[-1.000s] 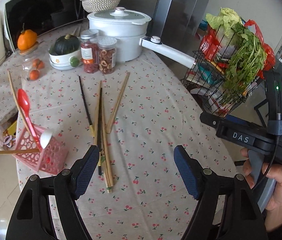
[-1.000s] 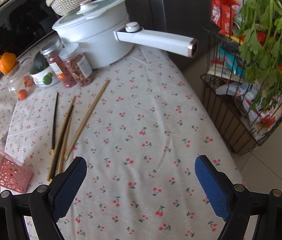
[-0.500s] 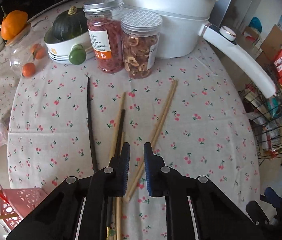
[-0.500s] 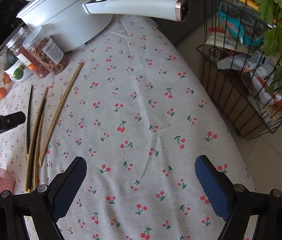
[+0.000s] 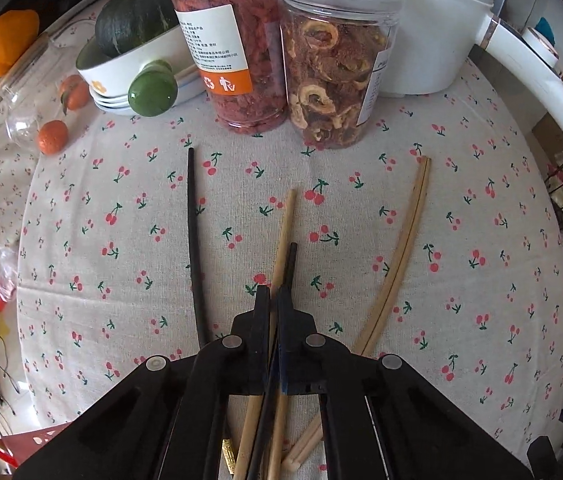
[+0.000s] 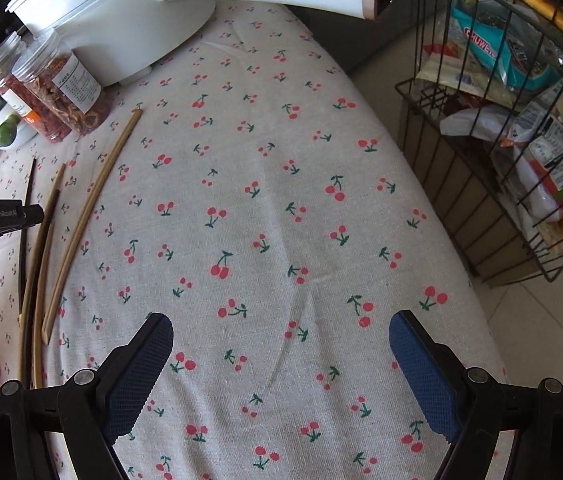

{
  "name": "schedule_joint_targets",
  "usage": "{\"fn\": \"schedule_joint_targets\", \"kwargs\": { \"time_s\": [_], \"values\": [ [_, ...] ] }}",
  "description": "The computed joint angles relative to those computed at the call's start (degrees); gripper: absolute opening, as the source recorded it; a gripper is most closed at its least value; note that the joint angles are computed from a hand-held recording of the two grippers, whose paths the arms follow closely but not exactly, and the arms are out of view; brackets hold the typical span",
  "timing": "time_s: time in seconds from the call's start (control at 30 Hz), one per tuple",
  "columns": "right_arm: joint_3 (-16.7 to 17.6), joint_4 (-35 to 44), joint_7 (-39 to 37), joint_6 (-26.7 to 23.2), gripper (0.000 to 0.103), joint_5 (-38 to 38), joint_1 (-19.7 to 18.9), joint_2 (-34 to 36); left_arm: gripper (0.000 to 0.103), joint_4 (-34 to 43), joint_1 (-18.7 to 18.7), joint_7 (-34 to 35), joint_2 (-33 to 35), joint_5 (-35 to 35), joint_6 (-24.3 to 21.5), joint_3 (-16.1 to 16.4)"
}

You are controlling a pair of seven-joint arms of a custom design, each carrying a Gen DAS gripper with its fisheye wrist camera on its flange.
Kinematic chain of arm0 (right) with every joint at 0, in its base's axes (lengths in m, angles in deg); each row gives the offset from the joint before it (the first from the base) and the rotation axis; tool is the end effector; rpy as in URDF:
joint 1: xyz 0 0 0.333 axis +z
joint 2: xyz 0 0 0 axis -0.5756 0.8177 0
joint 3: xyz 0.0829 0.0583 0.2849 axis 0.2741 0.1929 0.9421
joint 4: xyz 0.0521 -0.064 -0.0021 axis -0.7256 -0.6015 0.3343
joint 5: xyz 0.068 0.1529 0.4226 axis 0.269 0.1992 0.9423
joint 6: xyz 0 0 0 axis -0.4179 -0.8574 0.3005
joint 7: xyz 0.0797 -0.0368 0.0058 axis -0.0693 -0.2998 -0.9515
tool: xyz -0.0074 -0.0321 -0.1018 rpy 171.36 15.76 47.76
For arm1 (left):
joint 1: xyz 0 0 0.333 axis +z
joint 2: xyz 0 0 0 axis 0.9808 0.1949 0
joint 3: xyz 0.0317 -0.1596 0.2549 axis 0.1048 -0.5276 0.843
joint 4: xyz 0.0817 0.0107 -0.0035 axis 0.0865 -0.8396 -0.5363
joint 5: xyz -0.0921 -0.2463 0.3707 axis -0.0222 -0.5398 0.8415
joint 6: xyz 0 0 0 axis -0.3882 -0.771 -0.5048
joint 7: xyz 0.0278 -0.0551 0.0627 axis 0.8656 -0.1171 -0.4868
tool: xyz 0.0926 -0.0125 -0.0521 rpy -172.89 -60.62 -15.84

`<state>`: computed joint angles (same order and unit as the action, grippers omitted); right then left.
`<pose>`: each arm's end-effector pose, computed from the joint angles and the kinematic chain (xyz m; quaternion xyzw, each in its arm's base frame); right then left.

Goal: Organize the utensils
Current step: 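Grasp a wooden chopstick lying on the tablecloth with the left gripper, then lift the wooden chopstick upright with the left gripper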

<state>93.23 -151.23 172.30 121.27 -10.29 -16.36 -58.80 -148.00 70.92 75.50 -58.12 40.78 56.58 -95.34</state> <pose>0.3957 0.1970 0.4647 -0.7525 0.6268 -0.0464 0.1967 0.4693 -0.1404 0.4348 -0.8192 0.5515 -0.0477 0.1498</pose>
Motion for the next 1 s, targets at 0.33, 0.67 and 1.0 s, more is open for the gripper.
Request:
{"fn": "schedule_joint_targets", "kwargs": {
  "time_s": [0.33, 0.67, 1.0],
  "values": [
    [-0.12, -0.59, 0.18, -0.18, 0.092, 0.16, -0.31, -0.85, 0.007, 2.51, 0.29, -2.08, 2.43, 2.9, -2.62, -1.18],
    [-0.34, -0.71, 0.55, -0.7, 0.092, 0.48, -0.17, -1.65, 0.008, 1.47, -0.27, 0.06, 1.77, -0.05, -1.78, 0.44],
    [0.13, -0.78, 1.62, -1.65, 0.092, 1.44, 1.0, -3.82, 0.006, -8.01, -6.53, 1.02, -18.28, -0.24, 2.34, -2.0]
  ]
}}
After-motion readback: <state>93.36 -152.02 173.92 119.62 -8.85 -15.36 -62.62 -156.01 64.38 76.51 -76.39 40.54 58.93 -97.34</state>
